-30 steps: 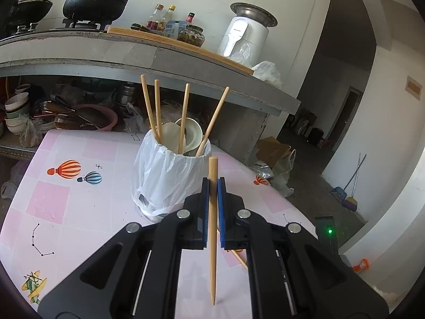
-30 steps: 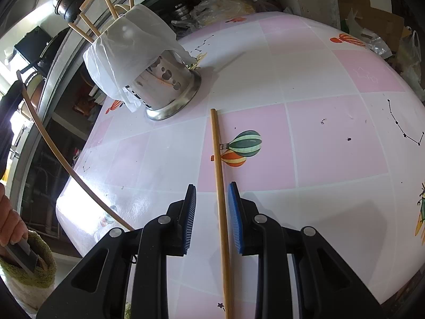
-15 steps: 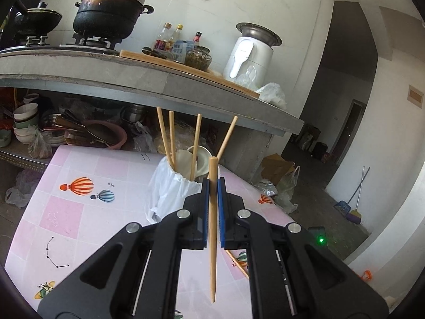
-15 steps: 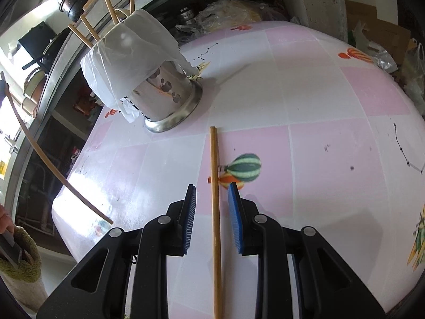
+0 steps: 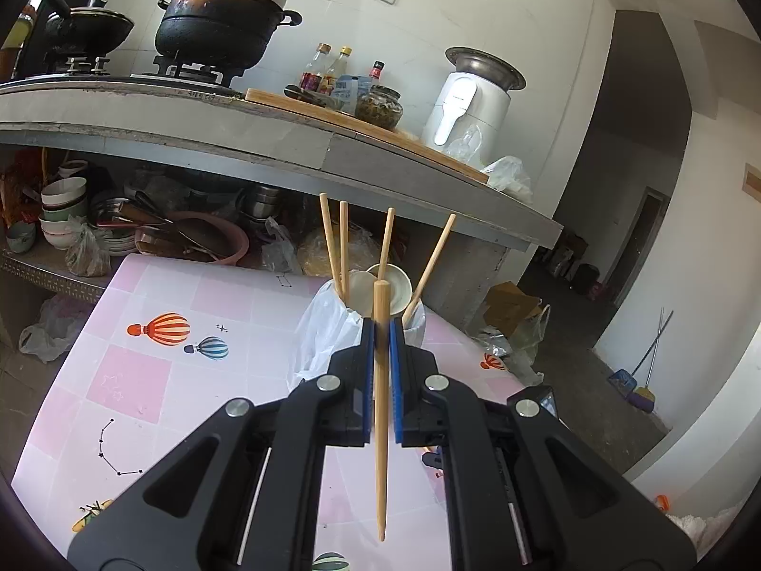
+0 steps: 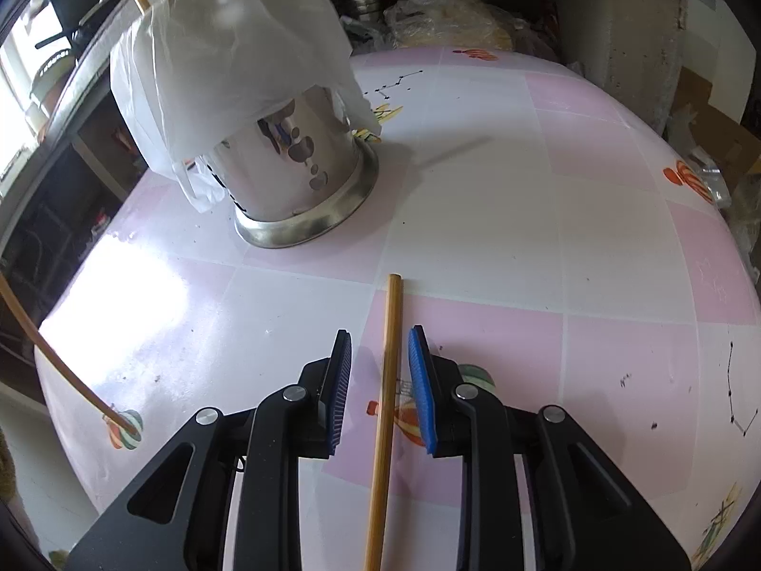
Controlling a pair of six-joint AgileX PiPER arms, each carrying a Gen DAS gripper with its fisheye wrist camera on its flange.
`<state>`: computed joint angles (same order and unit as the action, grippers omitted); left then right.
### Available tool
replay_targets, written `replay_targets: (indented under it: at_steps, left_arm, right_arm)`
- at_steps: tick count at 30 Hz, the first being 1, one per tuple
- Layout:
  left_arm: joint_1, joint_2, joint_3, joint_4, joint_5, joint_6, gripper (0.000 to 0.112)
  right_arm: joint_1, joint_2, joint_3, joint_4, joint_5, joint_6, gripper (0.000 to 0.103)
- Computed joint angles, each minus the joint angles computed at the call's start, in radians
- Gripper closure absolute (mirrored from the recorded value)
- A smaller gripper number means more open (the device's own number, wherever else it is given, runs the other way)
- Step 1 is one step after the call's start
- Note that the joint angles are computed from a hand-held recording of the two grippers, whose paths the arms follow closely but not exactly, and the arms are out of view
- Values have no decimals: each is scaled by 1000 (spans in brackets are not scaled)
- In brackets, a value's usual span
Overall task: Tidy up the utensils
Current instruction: 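Close the right tool on the other chopstick while the left tool holds its chopstick up, then carry both held chopsticks up over the bagged steel holder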
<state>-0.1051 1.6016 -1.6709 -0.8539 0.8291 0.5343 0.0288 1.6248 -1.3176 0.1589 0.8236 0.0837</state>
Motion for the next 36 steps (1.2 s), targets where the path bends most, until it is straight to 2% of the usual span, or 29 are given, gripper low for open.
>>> replay_targets:
  at_steps: [4, 8, 14, 21, 29, 36]
  left_arm:
    - [1, -5, 13, -6, -5, 6, 107]
    - [4, -3, 18, -10, -5, 8, 107]
    - [1, -7, 13, 3, -5, -7, 107]
    - [0, -12, 11, 15, -7, -13, 107]
    - [-10, -20, 11, 21, -10, -12, 107]
    - [-23, -25, 0, 30, -10, -16, 107]
  right_arm:
    - [55, 31, -40, -121, 22, 73, 83]
    - [84, 39, -51, -192, 37, 124, 94]
    - [69, 27, -37, -142, 18, 127, 96]
    - [29, -82, 1, -40, -18, 92, 96]
    - [-46, -238, -2, 62, -9, 36, 96]
    - [-96, -317, -27, 123, 1, -1, 96]
